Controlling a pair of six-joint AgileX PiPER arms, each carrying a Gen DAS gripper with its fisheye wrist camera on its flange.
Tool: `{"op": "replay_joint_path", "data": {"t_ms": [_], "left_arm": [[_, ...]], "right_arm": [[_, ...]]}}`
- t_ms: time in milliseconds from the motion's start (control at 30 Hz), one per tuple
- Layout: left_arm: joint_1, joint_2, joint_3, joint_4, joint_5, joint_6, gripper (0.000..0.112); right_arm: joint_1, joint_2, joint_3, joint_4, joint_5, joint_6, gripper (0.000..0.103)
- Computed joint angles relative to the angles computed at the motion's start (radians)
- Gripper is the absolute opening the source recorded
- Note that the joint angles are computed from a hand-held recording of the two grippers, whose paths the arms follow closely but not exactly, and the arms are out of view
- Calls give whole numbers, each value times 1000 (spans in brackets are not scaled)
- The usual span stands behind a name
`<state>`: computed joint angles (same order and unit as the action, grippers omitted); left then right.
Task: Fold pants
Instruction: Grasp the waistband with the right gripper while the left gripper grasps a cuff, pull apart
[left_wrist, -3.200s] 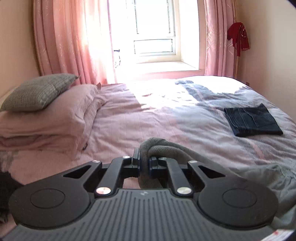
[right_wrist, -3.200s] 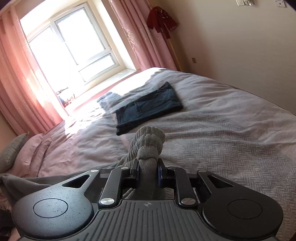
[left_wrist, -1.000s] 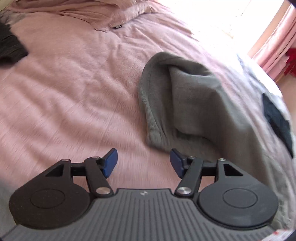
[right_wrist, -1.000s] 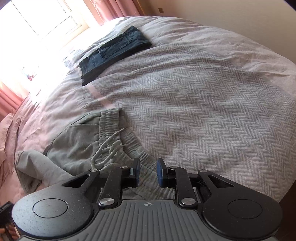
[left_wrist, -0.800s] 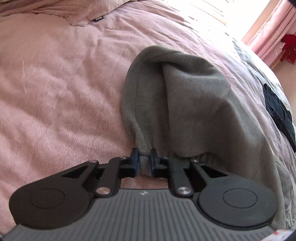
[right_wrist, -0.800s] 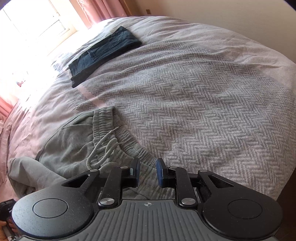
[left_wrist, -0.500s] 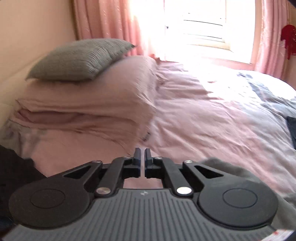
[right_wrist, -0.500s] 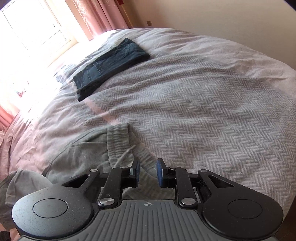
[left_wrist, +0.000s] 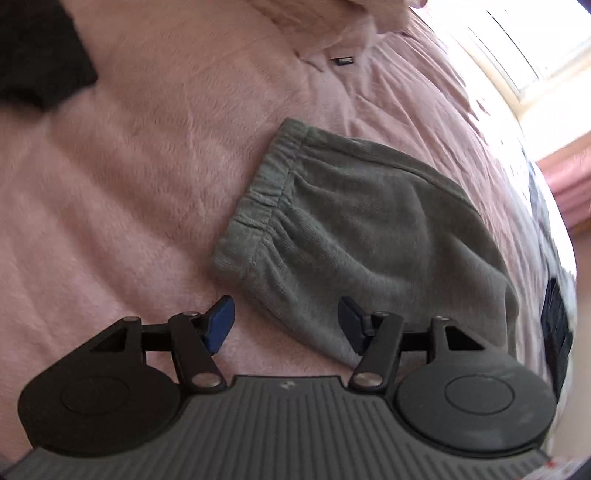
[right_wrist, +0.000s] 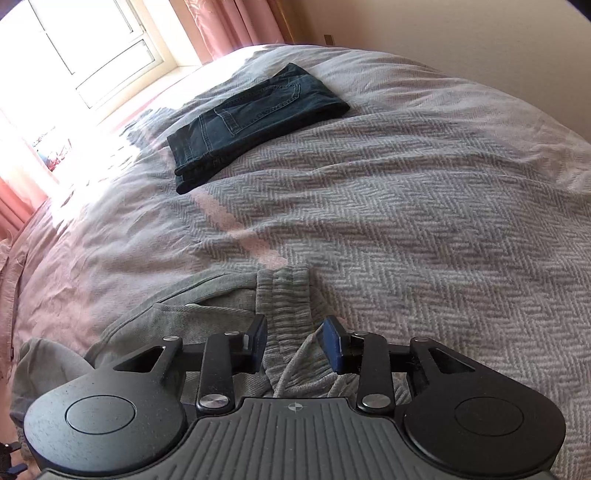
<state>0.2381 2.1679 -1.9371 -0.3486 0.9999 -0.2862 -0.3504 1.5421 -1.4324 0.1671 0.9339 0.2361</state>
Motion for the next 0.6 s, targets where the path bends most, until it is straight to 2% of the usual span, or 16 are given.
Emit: {"op": "replay_joint_path", "data": {"t_ms": [33, 67, 100, 133, 167, 233, 267, 300, 367, 433, 467, 533, 600], "left_arm": [[-11, 10, 19, 25, -49, -49, 43], [-27, 21, 8, 89, -60, -122, 31], [-31, 31, -18, 127, -58, -156, 10], [-27, 26, -27, 124, -69, -151, 8], [-28, -7, -16, 151, -106, -125, 8], [-33, -113, 50, 283, -227, -88, 7], [-23, -146, 49, 350, -242, -91, 7], [-4, -154, 17, 388, -217, -81, 7], [35, -134, -57, 442, -107, -58, 8], [37, -100, -80, 548, 5, -50, 8], [38, -87, -68, 579, 41, -45, 8], [56, -80, -13, 562, 58, -55, 9], [58, -100, 79, 579, 7, -116, 11]], "right_arm": [[1, 4, -2, -2, 2, -1, 32], [3, 10, -6, -6, 5, -4, 32], [4, 14, -9, -8, 5, -10, 32], [2, 19, -13, -7, 4, -20, 32], [-3, 25, -19, -1, 3, -34, 32], [-21, 39, -36, 23, -1, -73, 32], [-34, 46, -43, 45, -9, -100, 32], [-48, 55, -49, 76, -16, -132, 32], [-75, 87, -68, 140, -19, -194, 35], [-108, 142, -100, 236, 3, -269, 46], [-119, 165, -105, 265, -2, -288, 46], [-142, 210, -120, 330, -5, -322, 46], [-170, 262, -148, 405, 15, -378, 46]]}}
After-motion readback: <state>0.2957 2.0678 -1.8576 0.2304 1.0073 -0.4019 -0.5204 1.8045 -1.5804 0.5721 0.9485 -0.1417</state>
